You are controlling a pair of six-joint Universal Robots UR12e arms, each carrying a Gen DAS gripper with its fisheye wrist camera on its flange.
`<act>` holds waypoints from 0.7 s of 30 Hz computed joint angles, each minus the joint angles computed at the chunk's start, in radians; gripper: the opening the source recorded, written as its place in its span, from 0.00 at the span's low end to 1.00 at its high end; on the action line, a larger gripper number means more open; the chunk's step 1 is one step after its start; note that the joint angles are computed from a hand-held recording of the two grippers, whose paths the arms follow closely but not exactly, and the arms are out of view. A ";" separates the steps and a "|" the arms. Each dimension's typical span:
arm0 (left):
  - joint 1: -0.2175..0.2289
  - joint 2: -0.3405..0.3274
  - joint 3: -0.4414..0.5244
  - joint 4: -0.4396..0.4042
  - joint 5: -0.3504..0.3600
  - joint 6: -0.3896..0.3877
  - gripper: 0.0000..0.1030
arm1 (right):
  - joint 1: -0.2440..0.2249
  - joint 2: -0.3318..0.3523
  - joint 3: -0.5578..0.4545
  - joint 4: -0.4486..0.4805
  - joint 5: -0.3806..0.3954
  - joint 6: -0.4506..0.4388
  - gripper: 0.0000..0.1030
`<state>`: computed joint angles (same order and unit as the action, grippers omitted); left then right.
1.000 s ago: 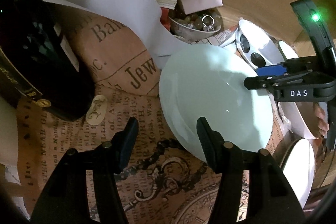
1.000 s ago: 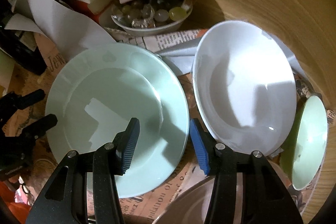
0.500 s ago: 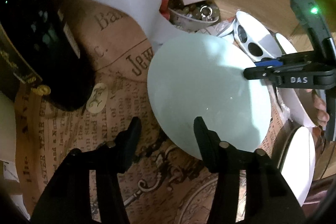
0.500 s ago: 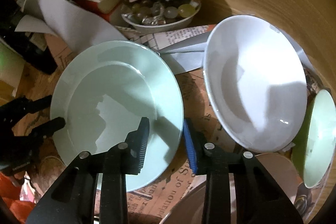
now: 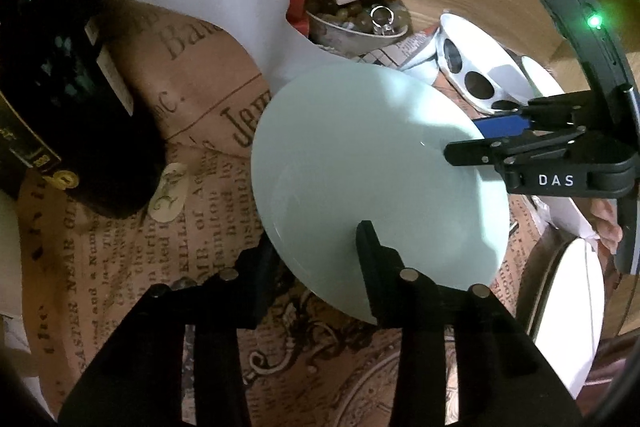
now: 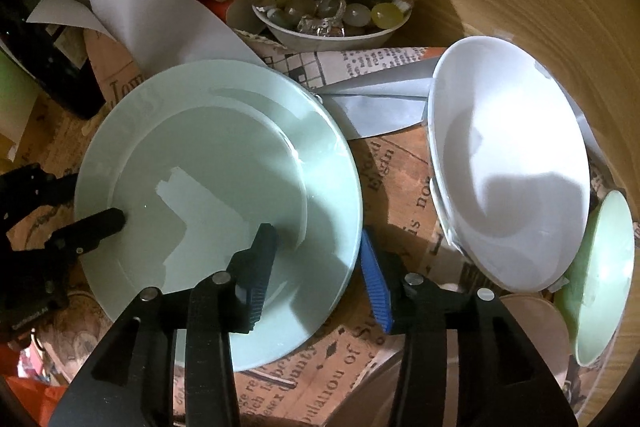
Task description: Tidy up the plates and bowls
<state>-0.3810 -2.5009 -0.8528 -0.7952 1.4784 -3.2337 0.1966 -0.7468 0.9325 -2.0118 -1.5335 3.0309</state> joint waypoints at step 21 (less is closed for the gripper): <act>0.003 0.099 -0.164 0.166 0.006 -0.075 0.37 | -0.016 -0.137 0.255 -0.346 0.111 0.099 0.16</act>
<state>-0.3782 -2.4016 -1.0167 -0.6293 1.4848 -3.3090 0.1801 -0.8840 1.1876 -2.3575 -1.4225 3.1303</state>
